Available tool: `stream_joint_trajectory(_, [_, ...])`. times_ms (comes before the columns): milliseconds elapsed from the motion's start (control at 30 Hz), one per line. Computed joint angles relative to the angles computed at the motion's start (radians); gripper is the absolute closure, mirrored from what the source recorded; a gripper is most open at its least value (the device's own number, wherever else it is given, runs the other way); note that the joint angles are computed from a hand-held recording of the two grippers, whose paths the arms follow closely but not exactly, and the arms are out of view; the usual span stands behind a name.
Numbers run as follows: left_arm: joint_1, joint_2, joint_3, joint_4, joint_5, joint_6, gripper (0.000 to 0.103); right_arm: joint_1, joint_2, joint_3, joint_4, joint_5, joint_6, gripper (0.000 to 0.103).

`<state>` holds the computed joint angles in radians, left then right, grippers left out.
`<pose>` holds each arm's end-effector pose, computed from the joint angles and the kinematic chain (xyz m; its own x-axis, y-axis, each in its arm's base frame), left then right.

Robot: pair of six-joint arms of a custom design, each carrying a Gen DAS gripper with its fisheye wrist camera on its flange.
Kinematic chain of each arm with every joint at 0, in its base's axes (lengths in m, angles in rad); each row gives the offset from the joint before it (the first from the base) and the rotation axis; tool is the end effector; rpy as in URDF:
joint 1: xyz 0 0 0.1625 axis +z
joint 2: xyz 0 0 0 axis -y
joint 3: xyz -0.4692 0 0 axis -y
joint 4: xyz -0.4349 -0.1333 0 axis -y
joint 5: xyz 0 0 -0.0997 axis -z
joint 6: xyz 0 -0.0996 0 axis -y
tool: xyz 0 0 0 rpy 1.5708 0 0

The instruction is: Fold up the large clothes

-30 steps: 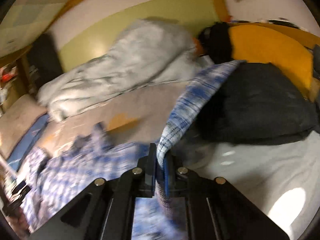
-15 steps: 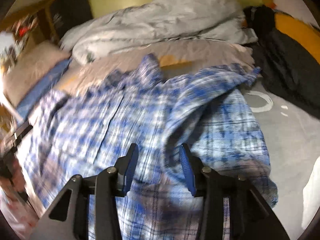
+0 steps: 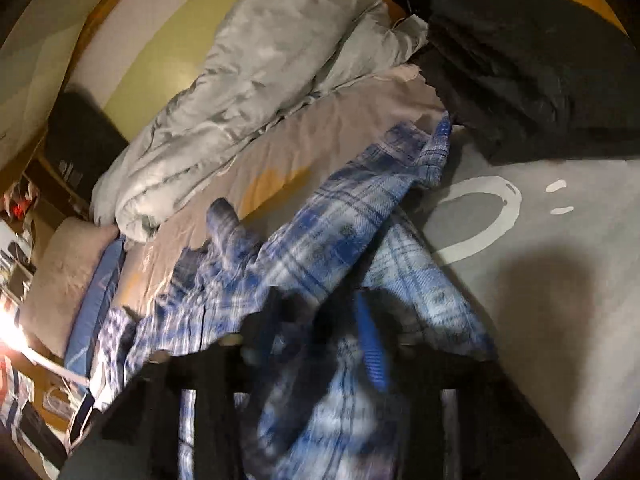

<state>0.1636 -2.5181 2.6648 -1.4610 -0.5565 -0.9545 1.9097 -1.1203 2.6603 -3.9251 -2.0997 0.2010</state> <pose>-0.0951 -0.2365 0.2967 -0.7057 0.1930 -0.6818 0.6549 0.5450 -0.5236 0.1942 -0.3012 0.1637 -0.9630 0.1871 0.1942 -0.0367 0.6225 -0.7818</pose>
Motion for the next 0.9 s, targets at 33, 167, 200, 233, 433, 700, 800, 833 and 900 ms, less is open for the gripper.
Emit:
stream_joint_trajectory(33, [-0.001, 0.001, 0.001, -0.003, 0.0, 0.002, 0.016, 0.005, 0.014, -0.005, -0.018, -0.006, -0.023, 0.087])
stream_joint_trajectory(167, [-0.016, -0.003, -0.001, 0.019, 0.0, -0.012, 0.016, 0.065, 0.053, -0.022, -0.086, -0.048, -0.127, 0.099])
stream_joint_trajectory(200, [-0.028, -0.007, -0.004, 0.048, 0.004, -0.03, 0.016, 0.091, 0.059, -0.027, -0.089, -0.068, -0.146, 0.099])
stream_joint_trajectory(233, [-0.043, -0.011, -0.008, 0.08, 0.009, -0.052, 0.016, 0.119, 0.067, -0.034, -0.087, -0.091, -0.162, 0.099])
stream_joint_trajectory(433, [-0.08, -0.03, -0.023, 0.133, 0.015, -0.101, 0.016, 0.282, 0.155, -0.067, -0.023, -0.192, -0.145, 0.099])
stream_joint_trajectory(700, [-0.112, -0.045, -0.04, 0.217, 0.013, -0.166, 0.016, 0.336, 0.269, -0.1, 0.257, -0.14, -0.042, 0.097])
stream_joint_trajectory(800, [-0.121, -0.043, -0.041, 0.237, 0.018, -0.178, 0.016, 0.332, 0.253, -0.101, 0.311, -0.077, -0.049, 0.097])
stream_joint_trajectory(833, [-0.122, -0.042, -0.042, 0.244, 0.018, -0.182, 0.016, 0.344, 0.255, -0.105, 0.315, -0.092, -0.047, 0.096])
stream_joint_trajectory(900, [-0.116, -0.041, -0.041, 0.23, 0.015, -0.172, 0.016, 0.371, 0.264, -0.104, 0.284, -0.144, -0.048, 0.086])
